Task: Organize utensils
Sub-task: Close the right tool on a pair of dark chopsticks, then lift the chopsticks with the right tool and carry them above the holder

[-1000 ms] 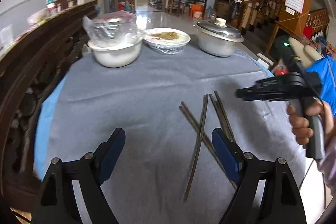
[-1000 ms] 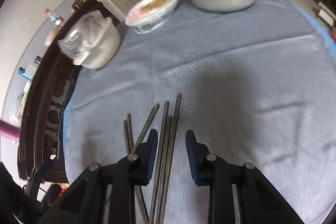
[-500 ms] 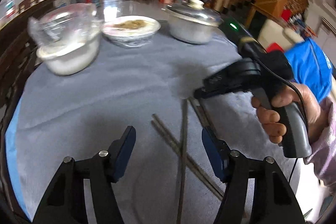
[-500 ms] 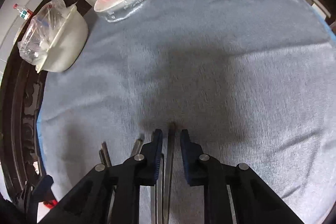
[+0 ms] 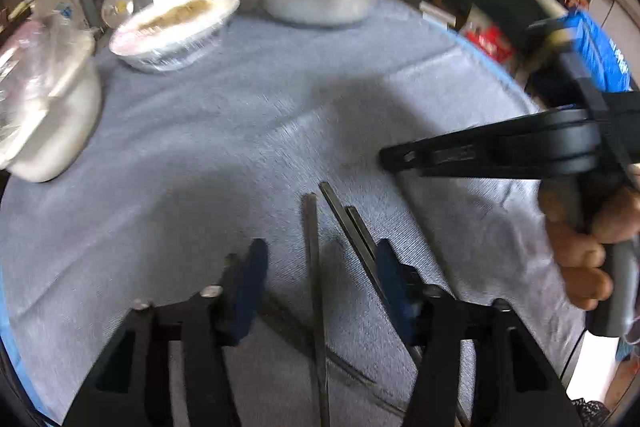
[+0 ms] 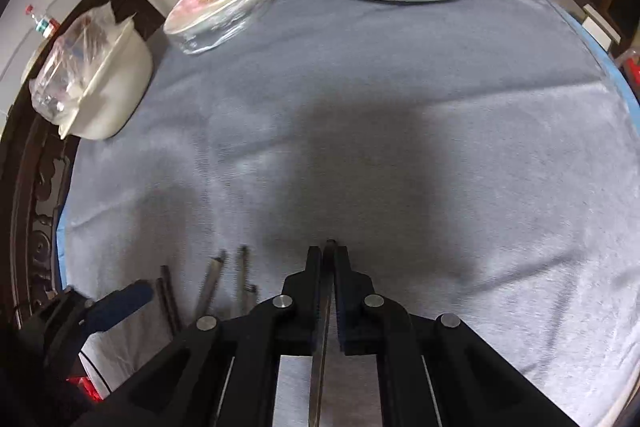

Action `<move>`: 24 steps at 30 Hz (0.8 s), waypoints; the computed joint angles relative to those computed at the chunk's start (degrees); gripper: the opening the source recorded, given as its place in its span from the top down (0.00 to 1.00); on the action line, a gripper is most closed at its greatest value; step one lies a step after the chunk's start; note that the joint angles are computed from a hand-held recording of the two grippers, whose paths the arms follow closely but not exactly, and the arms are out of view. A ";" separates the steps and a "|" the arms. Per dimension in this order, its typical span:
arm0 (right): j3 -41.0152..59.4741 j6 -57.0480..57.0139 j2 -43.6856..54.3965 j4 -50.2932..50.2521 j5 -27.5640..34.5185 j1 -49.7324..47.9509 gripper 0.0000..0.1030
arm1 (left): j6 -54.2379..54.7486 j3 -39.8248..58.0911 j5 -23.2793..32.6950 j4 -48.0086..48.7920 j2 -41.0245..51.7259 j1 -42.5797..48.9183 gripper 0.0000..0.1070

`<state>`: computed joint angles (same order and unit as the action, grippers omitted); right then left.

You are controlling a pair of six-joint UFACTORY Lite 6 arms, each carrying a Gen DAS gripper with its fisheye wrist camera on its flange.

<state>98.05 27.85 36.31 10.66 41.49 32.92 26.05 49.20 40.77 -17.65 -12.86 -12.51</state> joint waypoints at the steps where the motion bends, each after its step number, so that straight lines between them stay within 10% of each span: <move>1: -2.05 -0.69 -1.36 0.36 -0.77 -0.35 0.93 | -0.70 0.63 0.19 0.54 1.37 -0.36 0.61; 13: -22.01 -10.52 -20.03 10.13 -8.99 -2.14 0.94 | -5.67 5.00 1.00 1.42 8.72 0.75 0.95; 24: -36.15 7.81 -44.98 -6.54 -13.98 5.85 0.94 | -5.94 -1.66 9.71 -1.90 -22.49 6.19 0.95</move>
<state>61.90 35.66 -8.67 4.12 27.51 38.77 20.11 47.54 50.48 -19.55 -35.35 -6.32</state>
